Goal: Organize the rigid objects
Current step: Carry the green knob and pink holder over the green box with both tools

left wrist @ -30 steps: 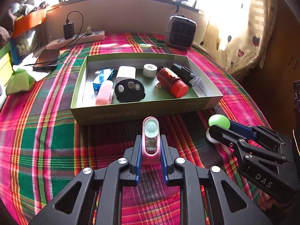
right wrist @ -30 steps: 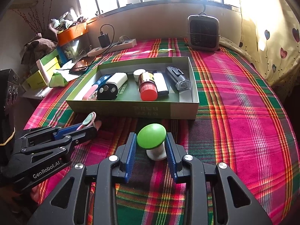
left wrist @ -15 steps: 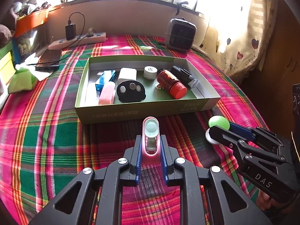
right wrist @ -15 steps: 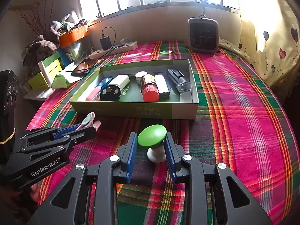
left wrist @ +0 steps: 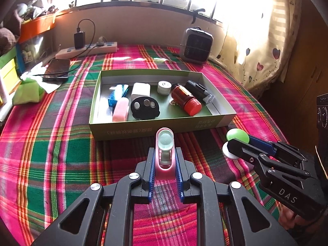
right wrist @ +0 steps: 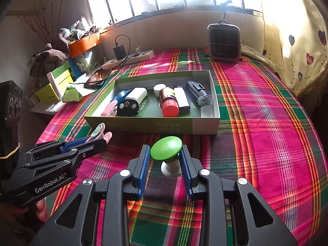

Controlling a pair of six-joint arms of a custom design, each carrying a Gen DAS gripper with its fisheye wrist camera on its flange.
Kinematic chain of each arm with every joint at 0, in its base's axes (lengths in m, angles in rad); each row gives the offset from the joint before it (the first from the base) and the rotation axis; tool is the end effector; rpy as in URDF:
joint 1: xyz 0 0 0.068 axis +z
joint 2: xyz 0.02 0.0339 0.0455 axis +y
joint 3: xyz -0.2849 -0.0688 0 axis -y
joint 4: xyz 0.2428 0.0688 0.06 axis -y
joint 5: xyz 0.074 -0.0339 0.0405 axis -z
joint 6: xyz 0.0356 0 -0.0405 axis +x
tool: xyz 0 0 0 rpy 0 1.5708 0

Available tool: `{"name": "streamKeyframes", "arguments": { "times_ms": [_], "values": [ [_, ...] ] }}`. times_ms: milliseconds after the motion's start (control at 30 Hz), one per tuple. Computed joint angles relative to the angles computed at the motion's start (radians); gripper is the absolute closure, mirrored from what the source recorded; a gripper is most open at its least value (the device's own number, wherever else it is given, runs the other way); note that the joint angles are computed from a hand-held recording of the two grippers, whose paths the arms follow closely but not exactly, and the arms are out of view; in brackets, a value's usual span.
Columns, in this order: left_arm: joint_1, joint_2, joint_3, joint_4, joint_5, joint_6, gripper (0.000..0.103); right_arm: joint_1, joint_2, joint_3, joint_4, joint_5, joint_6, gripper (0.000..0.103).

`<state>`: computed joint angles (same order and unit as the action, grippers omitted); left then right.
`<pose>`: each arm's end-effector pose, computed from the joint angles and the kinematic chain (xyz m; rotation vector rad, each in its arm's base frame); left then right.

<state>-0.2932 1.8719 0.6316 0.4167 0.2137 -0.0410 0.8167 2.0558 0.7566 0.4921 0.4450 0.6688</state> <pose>0.2984 -0.0980 0.0956 0.4033 2.3761 -0.4117 0.2502 0.2440 0.0711 0.0382 2.2922 0.2396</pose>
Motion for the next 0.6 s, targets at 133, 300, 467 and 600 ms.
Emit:
{"name": "streamKeyframes", "arguments": {
  "times_ms": [133,300,467,600],
  "values": [
    [0.007,-0.01,-0.003,-0.001,0.011,-0.005,0.086,0.001,-0.003,0.001,-0.003,0.004,0.0,0.072],
    [0.014,-0.02,-0.001,-0.004,0.019,-0.008,0.086,-0.001,-0.008,0.006,-0.018,0.007,0.001,0.072],
    [0.018,-0.031,0.016,-0.02,0.025,-0.007,0.086,-0.006,-0.018,0.005,-0.014,0.005,-0.007,0.072],
    [0.022,-0.024,0.045,-0.039,0.038,-0.011,0.086,-0.015,-0.027,0.003,-0.007,0.003,-0.02,0.072]
  ]
}}
